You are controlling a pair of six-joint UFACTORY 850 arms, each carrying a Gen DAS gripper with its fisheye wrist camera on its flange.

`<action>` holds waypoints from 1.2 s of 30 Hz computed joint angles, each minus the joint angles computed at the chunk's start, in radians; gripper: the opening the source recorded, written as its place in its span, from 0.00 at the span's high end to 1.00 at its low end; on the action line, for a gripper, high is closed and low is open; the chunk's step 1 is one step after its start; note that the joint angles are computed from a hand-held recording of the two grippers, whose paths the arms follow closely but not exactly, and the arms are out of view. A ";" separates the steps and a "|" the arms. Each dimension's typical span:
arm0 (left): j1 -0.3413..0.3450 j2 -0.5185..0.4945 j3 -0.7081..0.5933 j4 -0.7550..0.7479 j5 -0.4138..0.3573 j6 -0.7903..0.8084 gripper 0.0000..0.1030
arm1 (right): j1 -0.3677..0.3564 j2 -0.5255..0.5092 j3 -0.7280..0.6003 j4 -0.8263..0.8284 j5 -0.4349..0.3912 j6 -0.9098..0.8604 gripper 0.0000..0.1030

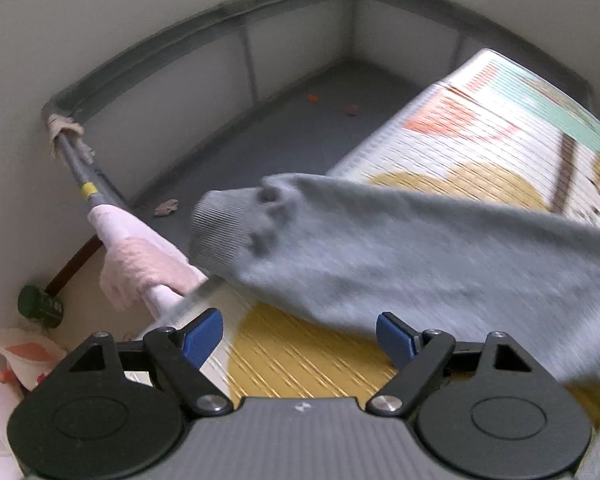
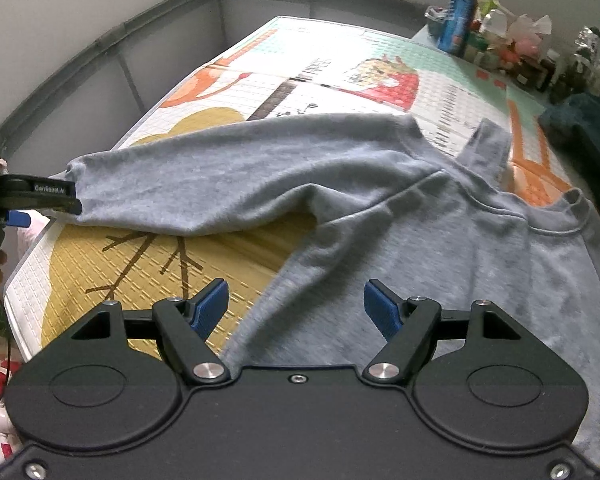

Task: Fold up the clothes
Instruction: 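Move the left gripper along the sleeve to its ribbed cuff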

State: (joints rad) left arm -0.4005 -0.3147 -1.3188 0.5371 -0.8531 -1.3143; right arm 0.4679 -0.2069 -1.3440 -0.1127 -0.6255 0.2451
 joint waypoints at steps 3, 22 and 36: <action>0.038 0.007 0.025 0.008 0.030 -0.019 0.17 | 0.008 -0.025 -0.018 0.002 -0.004 -0.001 0.29; 0.184 0.005 0.070 0.038 0.115 -0.066 0.17 | 0.045 -0.124 -0.098 -0.030 -0.011 0.040 0.30; 0.276 -0.005 0.098 -0.142 0.287 0.112 0.16 | 0.052 -0.141 -0.112 -0.048 -0.042 0.063 0.30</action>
State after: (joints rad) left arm -0.1243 -0.3200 -1.2205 0.3949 -0.5657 -1.2022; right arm 0.5204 -0.3483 -1.4561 -0.1602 -0.6671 0.3083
